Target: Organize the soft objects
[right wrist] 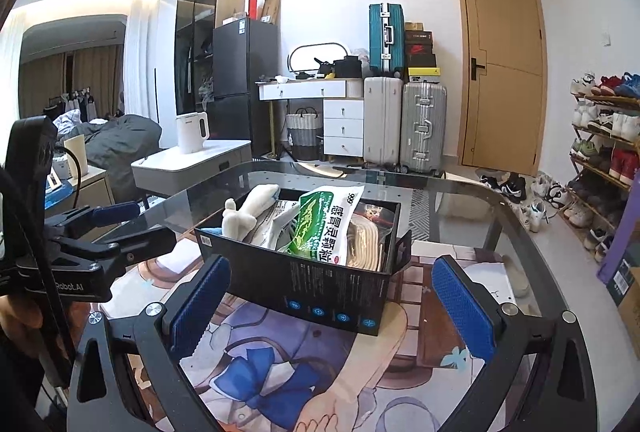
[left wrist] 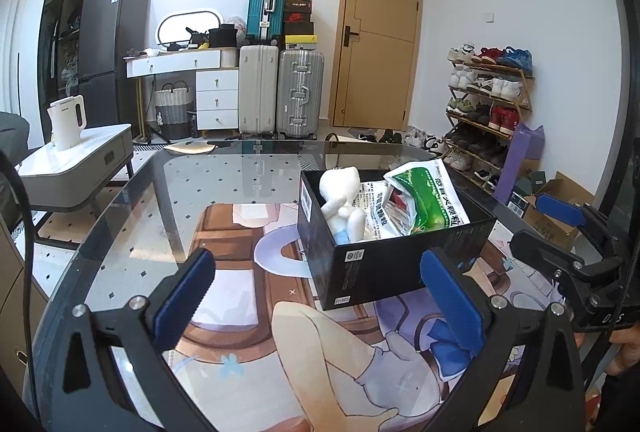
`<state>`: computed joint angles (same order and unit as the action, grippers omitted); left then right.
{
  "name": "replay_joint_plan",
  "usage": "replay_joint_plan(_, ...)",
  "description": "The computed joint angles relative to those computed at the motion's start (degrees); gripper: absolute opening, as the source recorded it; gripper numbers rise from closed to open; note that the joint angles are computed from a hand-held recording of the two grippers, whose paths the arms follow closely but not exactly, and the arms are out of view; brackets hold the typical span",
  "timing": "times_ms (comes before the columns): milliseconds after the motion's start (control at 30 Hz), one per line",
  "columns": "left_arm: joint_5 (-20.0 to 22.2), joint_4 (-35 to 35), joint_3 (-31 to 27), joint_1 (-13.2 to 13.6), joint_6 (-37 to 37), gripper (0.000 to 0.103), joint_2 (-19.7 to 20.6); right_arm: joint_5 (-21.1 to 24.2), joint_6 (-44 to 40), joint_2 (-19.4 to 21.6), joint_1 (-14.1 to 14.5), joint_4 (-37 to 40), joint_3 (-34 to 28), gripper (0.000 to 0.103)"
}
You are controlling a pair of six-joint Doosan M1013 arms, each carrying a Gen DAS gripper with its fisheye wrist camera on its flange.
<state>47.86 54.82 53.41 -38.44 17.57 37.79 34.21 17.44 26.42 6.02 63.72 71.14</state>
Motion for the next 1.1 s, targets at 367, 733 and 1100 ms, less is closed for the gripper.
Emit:
replay_joint_plan(367,0.8,-1.8,-1.2,0.2,1.6,0.103,0.6,-1.1,-2.4,-0.3,-0.4,3.5,0.9,0.102)
replay_joint_plan(733,0.8,0.5,-0.6,-0.3,1.1,0.103,0.5,-1.3,-2.5,-0.4,-0.5,3.5,1.1,0.102)
replay_joint_plan(1100,0.8,0.4,-0.6,-0.4,0.8,0.103,0.4,-1.3,-2.5,-0.4,-0.5,3.5,1.2,0.102)
